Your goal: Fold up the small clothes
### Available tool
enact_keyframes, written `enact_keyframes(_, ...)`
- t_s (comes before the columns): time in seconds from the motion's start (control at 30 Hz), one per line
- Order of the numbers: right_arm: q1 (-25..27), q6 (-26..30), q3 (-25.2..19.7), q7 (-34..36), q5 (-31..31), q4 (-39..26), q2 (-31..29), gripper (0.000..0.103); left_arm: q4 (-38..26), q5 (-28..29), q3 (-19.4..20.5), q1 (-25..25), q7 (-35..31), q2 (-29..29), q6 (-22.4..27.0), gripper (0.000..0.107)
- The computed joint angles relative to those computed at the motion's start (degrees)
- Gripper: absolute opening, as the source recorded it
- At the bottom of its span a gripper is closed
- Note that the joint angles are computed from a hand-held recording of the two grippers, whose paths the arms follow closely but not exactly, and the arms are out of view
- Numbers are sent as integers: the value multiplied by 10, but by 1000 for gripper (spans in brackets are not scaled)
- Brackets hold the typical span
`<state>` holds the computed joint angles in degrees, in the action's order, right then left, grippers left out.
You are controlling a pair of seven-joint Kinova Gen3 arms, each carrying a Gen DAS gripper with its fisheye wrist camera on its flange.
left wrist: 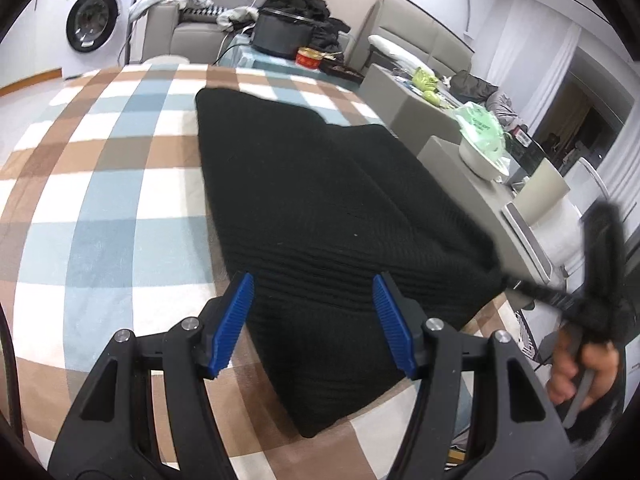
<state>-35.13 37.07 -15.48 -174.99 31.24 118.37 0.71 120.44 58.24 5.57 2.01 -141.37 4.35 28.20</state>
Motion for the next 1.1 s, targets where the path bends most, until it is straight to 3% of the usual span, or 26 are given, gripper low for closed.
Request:
enact_keyframes(0.1,-1,-1,9,17,-14,4,0,12,-4,-30,-2,2,30,8,0,59)
enact_keyframes(0.2,-1,8,-6,-40,46,15,-14,30,-4,-34,1,-5,35,19,-3,59)
enact_keyframes(0.33,13,-21,1,-66,73,28,-5,31,-20,-25,6,-20,55,57,9,59)
enact_keyframes(0.5,20,-43,15,-44,63,22,16,31,-41,-30,32,-30,66,92,-2,59)
enact_keyframes(0.63,19,-70,28,-12,47,23,30,20,-35,8,55,-43,20,101,-30,23)
enact_keyframes(0.73,6,-64,31,-15,57,19,34,17,-31,11,57,-50,6,97,-27,18)
enact_keyframes(0.9,7,-66,30,64,-3,8,36,17,-16,-18,43,-48,20,73,-17,18)
enact_keyframes(0.97,5,-49,30,86,-21,1,32,22,-14,-17,36,-56,17,67,4,22)
enact_keyframes(1.1,-8,-9,35,47,16,-21,23,25,-17,-31,15,-61,32,52,22,30)
